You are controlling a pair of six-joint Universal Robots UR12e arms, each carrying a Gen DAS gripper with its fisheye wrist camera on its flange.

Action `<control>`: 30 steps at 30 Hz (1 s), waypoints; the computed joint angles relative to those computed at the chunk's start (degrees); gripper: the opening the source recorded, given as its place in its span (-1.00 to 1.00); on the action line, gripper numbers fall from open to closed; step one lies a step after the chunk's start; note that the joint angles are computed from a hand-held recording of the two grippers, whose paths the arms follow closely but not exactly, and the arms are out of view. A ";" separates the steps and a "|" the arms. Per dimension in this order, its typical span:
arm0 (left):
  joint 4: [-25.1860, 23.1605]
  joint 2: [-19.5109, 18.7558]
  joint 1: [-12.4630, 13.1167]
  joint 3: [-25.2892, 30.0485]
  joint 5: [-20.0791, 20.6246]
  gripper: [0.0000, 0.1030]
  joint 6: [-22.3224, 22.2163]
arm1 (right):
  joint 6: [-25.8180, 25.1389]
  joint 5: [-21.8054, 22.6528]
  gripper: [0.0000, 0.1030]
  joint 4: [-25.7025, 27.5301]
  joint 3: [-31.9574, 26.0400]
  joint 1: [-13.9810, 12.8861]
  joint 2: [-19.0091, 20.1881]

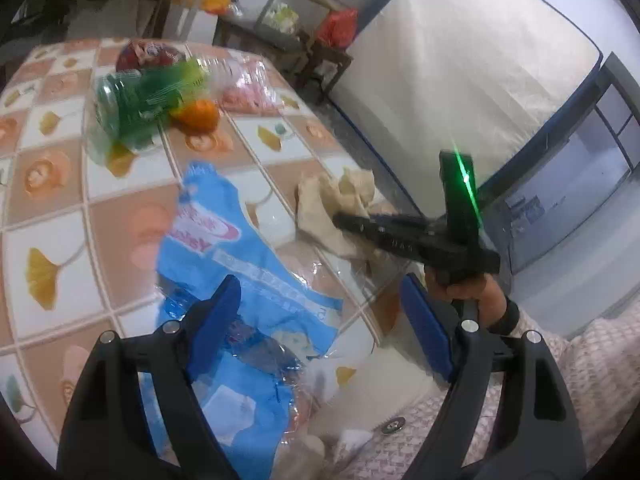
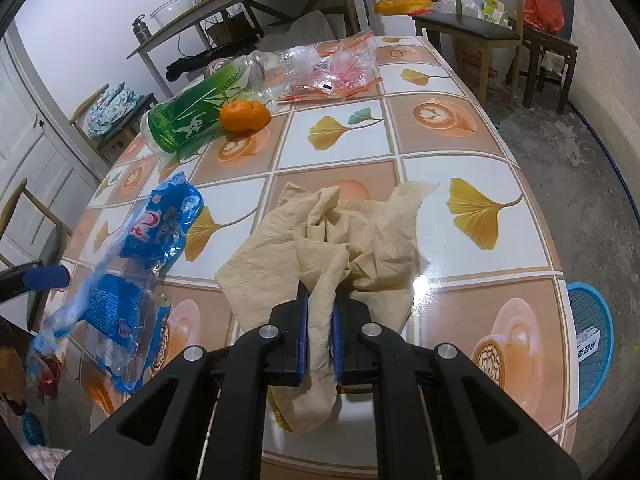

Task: Collect trash
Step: 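Grasp the blue Yakult wrapper with the left gripper while the right holds the cloth, then carry the wrapper and beige cloth in both grippers over the blue wastebasket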

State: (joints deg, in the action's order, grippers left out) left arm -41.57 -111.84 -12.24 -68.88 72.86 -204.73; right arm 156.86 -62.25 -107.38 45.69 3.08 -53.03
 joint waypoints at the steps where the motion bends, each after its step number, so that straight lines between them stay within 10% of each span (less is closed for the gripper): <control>1: 0.03 0.17 -0.12 0.08 1.33 0.51 0.57 | 0.00 0.00 -0.81 0.00 0.00 0.00 0.00; 8: -15.64 -2.48 -1.94 6.28 16.72 0.51 3.54 | 0.05 0.03 -0.81 -0.10 0.09 -0.02 -0.04; 20: -20.91 -4.05 -1.87 7.00 15.93 0.61 5.56 | -0.23 0.39 -0.81 -0.23 -0.02 -0.14 0.05; 30: -26.45 -6.18 -4.30 10.85 23.11 0.62 13.17 | -0.23 1.00 -0.81 -1.07 0.85 -0.36 -0.29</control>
State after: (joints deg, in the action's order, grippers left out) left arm -68.02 -118.02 -16.54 -58.03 95.98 -191.56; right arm 156.63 -61.25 -108.45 46.54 2.72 -53.32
